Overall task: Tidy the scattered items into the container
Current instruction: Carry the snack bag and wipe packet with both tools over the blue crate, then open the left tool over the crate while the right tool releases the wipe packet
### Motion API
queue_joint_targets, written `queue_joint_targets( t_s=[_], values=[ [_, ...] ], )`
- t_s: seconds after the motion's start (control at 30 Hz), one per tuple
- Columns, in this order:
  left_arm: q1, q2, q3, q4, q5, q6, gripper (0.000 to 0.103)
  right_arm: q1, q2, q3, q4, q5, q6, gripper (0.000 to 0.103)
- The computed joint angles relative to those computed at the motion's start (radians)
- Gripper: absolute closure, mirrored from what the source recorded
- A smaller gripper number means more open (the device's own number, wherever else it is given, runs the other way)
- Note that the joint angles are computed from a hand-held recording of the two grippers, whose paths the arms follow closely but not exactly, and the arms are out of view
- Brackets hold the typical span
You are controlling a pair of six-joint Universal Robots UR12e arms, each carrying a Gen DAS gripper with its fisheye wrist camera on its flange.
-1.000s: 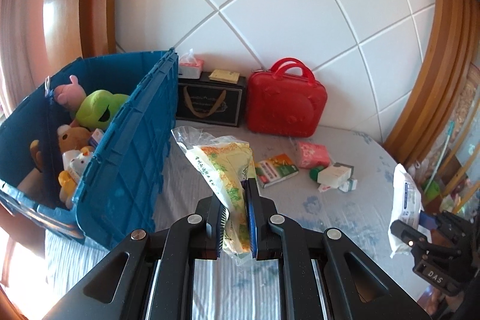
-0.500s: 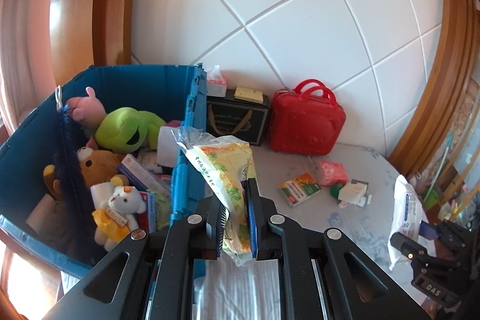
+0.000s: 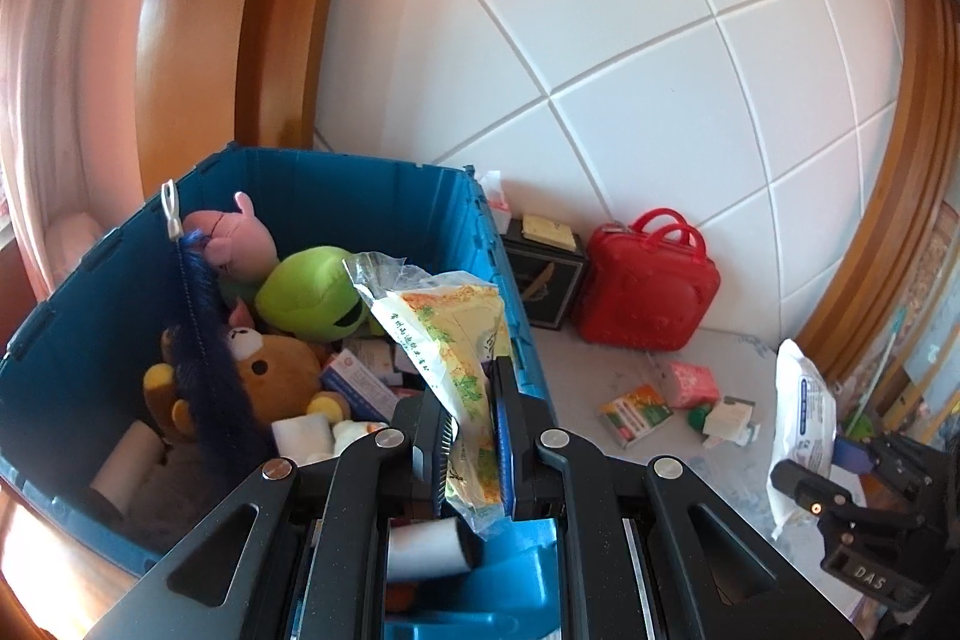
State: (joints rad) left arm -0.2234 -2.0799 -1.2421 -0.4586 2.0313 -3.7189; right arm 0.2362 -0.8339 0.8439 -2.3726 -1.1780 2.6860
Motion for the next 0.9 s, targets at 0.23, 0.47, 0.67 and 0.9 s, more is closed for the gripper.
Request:
queue_joint_targets(
  t_s=[0.23,0.47,0.67,0.9],
  values=[
    [0.029,0.040,-0.070,0.056,-0.006,-0.007,0.091,0.040,0.023,-0.061,0.016,0.001,-0.018,0.060],
    [0.062,0.082,-0.132,0.069,-0.018,-0.029,0.091,0.070,0.045,-0.111,0.049,-0.007,-0.033,0.060],
    [0.078,0.109,-0.175,0.096,0.000,-0.029,0.091,0.098,0.066,-0.157,0.074,-0.009,-0.060,0.060],
    [0.104,0.136,-0.213,0.096,0.012,-0.068,0.091,0.132,0.094,-0.217,0.097,0.000,-0.094,0.060]
  ],
)
